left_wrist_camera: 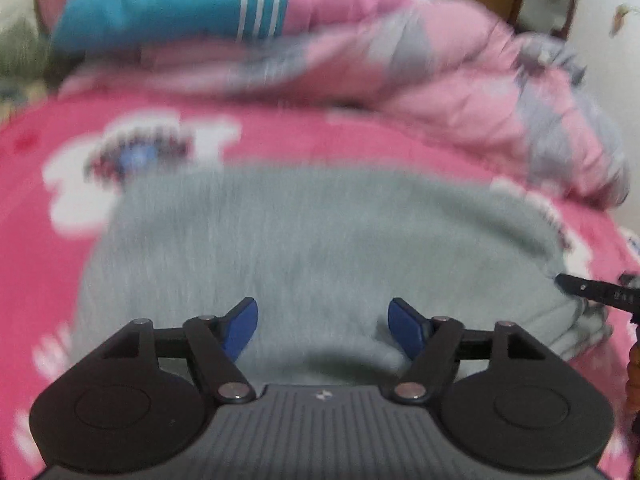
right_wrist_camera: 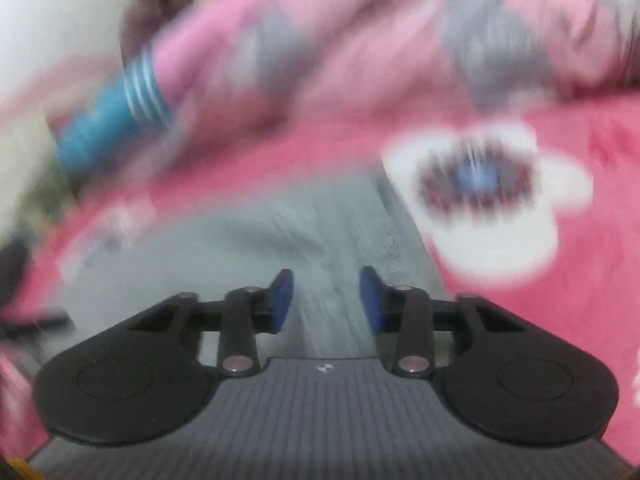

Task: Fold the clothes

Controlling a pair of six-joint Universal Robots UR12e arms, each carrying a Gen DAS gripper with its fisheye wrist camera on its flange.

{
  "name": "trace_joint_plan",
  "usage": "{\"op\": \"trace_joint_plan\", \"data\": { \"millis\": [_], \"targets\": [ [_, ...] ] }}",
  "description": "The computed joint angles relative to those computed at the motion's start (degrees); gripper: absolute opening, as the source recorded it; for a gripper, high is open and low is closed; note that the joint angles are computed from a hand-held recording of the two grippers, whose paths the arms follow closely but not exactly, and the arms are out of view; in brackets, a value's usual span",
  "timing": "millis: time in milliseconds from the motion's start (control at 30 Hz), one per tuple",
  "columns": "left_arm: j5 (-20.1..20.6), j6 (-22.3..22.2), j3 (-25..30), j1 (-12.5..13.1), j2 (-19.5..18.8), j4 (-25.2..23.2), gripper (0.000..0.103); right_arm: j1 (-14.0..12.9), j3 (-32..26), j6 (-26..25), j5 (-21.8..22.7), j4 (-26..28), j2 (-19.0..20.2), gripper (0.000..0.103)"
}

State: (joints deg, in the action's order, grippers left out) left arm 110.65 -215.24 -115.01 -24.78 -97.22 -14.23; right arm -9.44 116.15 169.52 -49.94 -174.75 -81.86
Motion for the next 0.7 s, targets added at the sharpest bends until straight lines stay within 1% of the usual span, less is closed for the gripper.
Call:
{"op": "trace_joint_plan", "data": {
  "millis": [67, 100, 133, 167, 200, 233, 267, 333, 400, 467, 500, 567, 633, 667, 700],
  "targets": [
    [3.1, 2.6, -0.9, -1.2, -0.8, 3.5, 0.073, 0.4, 0.4, -4.7, -2.8, 1.6, 0.3, 0.03],
    [3.9, 3.7, -0.9, -1.5, -0.9, 3.5, 0.073, 0.7, 0.6, -6.8, -4.2, 2.3, 0.4, 0.031],
    [4.3, 4.5, -1.1, -1.6, -0.9, 3.8, 0.073, 0.6, 0.1, -6.7, -4.1, 3.9, -0.5, 0.031],
    [4.5, 4.7, -1.2, -1.7, -1.0, 4.4, 0.073, 0.7, -1.0, -7.0, -2.8, 3.7, -0.4, 0.031],
    [4.6, 4.9, -1.3, -1.8, -1.1, 4.9, 0.073, 0.8, -1.4, -7.5, -1.8, 2.3, -0.3, 0.031],
    [4.6, 4.9, -1.4, -1.8, -1.1, 5.4, 0.073, 1.5, -2.5, -7.6, -2.2, 1.0, 0.2, 0.031],
    [4.6, 5.0, -1.6, -1.8, -1.2, 5.9, 0.073, 2.2, -3.7, -7.6, -3.1, -0.1, 1.1, 0.031],
    [4.5, 5.3, -1.8, -1.7, -1.2, 6.6, 0.073, 3.3, -6.5, -6.8, -4.0, 0.3, 3.5, 0.03],
    [3.9, 5.2, -2.1, -1.6, -0.9, 6.7, 0.073, 4.7, -9.1, -7.4, -9.7, 4.8, 5.8, 0.031],
    [3.1, 4.2, -2.4, -1.3, -0.3, 6.5, 0.073, 4.5, -9.8, -6.8, -10.1, 6.9, 8.6, 0.033],
    [3.0, 3.3, -2.6, -1.3, 0.3, 6.3, 0.073, 3.7, -9.2, -5.4, -8.0, 5.4, 8.6, 0.033],
    [4.0, 1.6, -3.7, -1.5, 1.2, 8.3, 0.073, 3.0, -8.5, -2.4, -8.3, 7.6, 6.3, 0.034],
    [4.7, -0.3, -5.5, -1.9, 2.4, 12.0, 0.073, 1.7, -6.6, -3.8, -4.6, 8.0, 3.7, 0.035],
    [4.2, -2.3, -6.6, -2.0, 3.3, 13.3, 0.073, 1.0, -5.7, -4.6, -2.9, 8.3, 2.4, 0.035],
    [3.8, -4.3, -7.6, -2.2, 4.1, 14.5, 0.073, 0.7, -4.9, -6.5, -1.7, 8.5, 1.2, 0.035]
  ]
}}
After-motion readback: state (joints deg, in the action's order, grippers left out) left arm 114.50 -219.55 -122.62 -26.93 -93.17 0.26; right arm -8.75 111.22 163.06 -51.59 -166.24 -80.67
